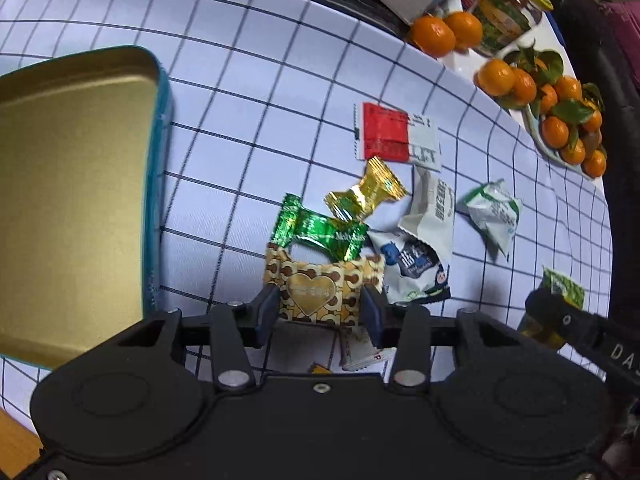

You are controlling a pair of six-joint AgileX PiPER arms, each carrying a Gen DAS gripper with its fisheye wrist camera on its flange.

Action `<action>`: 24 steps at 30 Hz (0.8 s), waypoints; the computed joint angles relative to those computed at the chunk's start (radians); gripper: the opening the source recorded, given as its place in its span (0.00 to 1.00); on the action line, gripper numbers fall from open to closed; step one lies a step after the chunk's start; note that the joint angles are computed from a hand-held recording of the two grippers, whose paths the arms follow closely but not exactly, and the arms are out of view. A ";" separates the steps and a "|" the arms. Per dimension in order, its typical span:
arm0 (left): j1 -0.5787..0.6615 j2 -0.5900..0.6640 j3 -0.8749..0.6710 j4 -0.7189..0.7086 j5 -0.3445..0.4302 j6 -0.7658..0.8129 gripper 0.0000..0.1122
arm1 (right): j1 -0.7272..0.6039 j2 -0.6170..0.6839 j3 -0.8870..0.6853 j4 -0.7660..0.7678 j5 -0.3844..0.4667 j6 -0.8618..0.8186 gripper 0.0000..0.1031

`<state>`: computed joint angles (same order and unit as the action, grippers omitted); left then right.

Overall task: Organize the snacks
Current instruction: 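Grasp the brown heart-print candy with the left gripper while the right gripper holds the pea packet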

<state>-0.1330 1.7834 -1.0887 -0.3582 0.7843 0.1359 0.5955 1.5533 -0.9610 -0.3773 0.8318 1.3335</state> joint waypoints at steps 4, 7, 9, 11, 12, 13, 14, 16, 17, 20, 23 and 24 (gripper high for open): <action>-0.001 -0.020 0.011 0.010 -0.053 -0.043 0.46 | -0.012 -0.014 0.015 0.008 -0.006 -0.006 0.29; -0.026 -0.002 -0.013 0.081 -0.062 -0.112 0.46 | -0.018 -0.026 0.024 0.009 -0.012 -0.008 0.30; -0.043 0.003 -0.011 0.116 -0.078 -0.149 0.46 | -0.020 -0.032 0.029 0.007 -0.014 -0.011 0.30; -0.053 0.009 -0.013 0.130 -0.085 -0.172 0.46 | -0.021 -0.034 0.034 0.008 -0.015 -0.014 0.30; -0.058 0.013 -0.016 0.140 -0.091 -0.187 0.46 | -0.021 -0.037 0.038 0.010 -0.016 -0.015 0.30; -0.065 0.017 -0.019 0.162 -0.100 -0.212 0.46 | -0.021 -0.040 0.044 0.013 -0.017 -0.015 0.30; -0.075 0.021 -0.024 0.192 -0.109 -0.246 0.46 | -0.021 -0.043 0.047 0.015 -0.019 -0.017 0.30; -0.097 0.029 -0.030 0.262 -0.118 -0.305 0.46 | -0.019 -0.045 0.052 0.014 -0.019 -0.018 0.30; -0.107 0.028 -0.026 0.302 -0.119 -0.335 0.46 | -0.018 -0.047 0.055 0.014 -0.019 -0.019 0.30; -0.130 0.014 -0.009 0.403 -0.102 -0.372 0.46 | -0.023 -0.057 0.062 0.022 -0.022 -0.023 0.30; -0.131 -0.012 0.019 0.431 -0.083 -0.334 0.45 | -0.024 -0.067 0.061 0.021 -0.024 -0.025 0.30; -0.127 -0.017 0.020 0.418 -0.066 -0.298 0.45 | -0.021 -0.071 0.058 0.018 -0.025 -0.023 0.30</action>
